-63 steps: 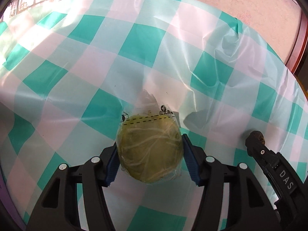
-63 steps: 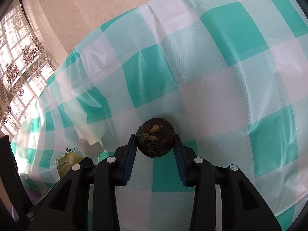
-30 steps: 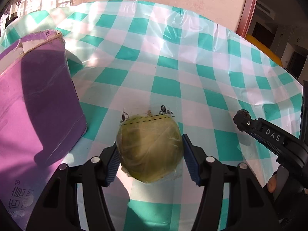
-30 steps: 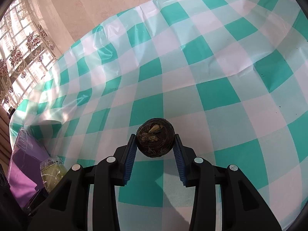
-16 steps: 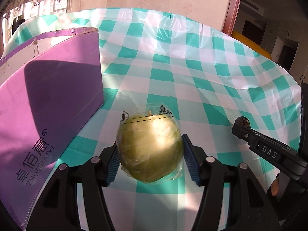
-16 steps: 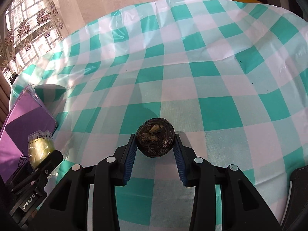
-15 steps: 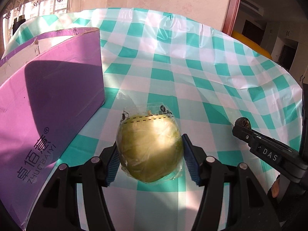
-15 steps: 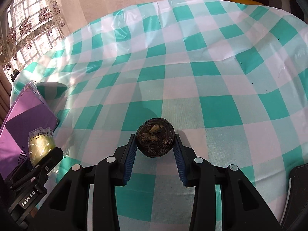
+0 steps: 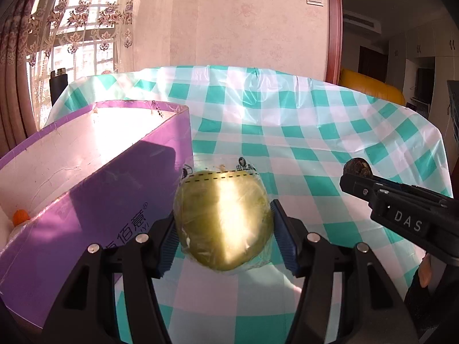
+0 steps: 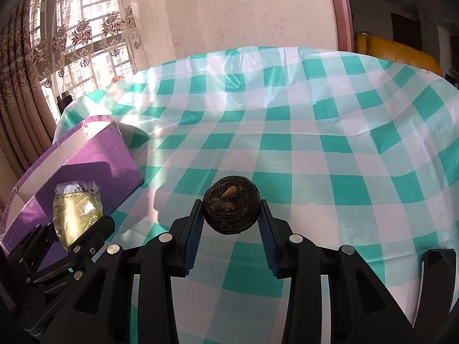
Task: Organize fruits
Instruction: 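Carry the cabbage with the left gripper over the box while the right carries the dark fruit, then open the left gripper to drop the cabbage in the box while the right releases the dark fruit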
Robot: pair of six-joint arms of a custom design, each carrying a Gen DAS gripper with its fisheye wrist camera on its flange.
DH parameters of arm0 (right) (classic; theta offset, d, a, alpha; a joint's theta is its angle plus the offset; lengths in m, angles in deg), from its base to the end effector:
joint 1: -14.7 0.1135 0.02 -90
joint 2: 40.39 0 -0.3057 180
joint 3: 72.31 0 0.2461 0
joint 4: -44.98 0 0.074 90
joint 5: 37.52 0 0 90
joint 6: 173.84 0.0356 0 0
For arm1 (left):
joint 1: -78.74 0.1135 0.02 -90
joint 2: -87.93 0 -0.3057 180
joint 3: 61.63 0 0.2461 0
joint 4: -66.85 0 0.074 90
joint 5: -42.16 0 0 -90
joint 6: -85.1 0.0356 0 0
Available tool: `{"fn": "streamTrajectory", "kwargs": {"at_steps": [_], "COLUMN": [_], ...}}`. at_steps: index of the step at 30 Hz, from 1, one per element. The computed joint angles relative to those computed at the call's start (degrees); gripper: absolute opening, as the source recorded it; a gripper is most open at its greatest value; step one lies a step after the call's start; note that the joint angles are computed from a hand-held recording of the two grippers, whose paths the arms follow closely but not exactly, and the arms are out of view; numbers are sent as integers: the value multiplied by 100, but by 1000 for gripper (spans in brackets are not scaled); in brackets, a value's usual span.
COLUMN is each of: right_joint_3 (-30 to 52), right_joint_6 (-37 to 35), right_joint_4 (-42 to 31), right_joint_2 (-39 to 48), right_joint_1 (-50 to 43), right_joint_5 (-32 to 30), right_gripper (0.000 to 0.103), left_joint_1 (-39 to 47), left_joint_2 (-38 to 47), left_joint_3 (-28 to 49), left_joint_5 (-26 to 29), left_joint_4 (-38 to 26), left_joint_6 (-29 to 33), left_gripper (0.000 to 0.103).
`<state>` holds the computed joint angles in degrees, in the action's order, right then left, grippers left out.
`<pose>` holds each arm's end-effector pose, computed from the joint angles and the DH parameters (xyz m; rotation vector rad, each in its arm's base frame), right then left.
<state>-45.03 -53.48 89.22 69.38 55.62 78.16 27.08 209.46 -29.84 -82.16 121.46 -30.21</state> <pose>0.1906 0.1448 0.0915 0.0390 2.1699 0.2101 0.1805 -0.1958 0.0685 0.1469 2.0650 -0.1663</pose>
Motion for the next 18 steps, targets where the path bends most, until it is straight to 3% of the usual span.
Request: {"fn": "streamTrajectory", "kwargs": {"at_steps": [6,9,13,18], "right_joint_3": [482,902,1563,2453], "right_joint_6": [-158,-331,-500,-793], "right_joint_4": [-846,-1309,-1787,-2269], "right_joint_2": [-883,-1028,-840,-438], "right_joint_1": [670,975,1286,1526], "right_joint_5": [379,434,408,322], "right_gripper": [38,38,38,38], "left_joint_1": [96,436,1366,2991], "left_joint_2": [-1432,-2437,-3540,-4087], "left_joint_3": [-787,-996,-1011,-922], "left_joint_5": [-681,-704,-222,796], "left_joint_4": [-135,-898,-2162,-3053], "left_joint_6": [-1,56,196,602], "left_gripper": [59,59,59,59]}}
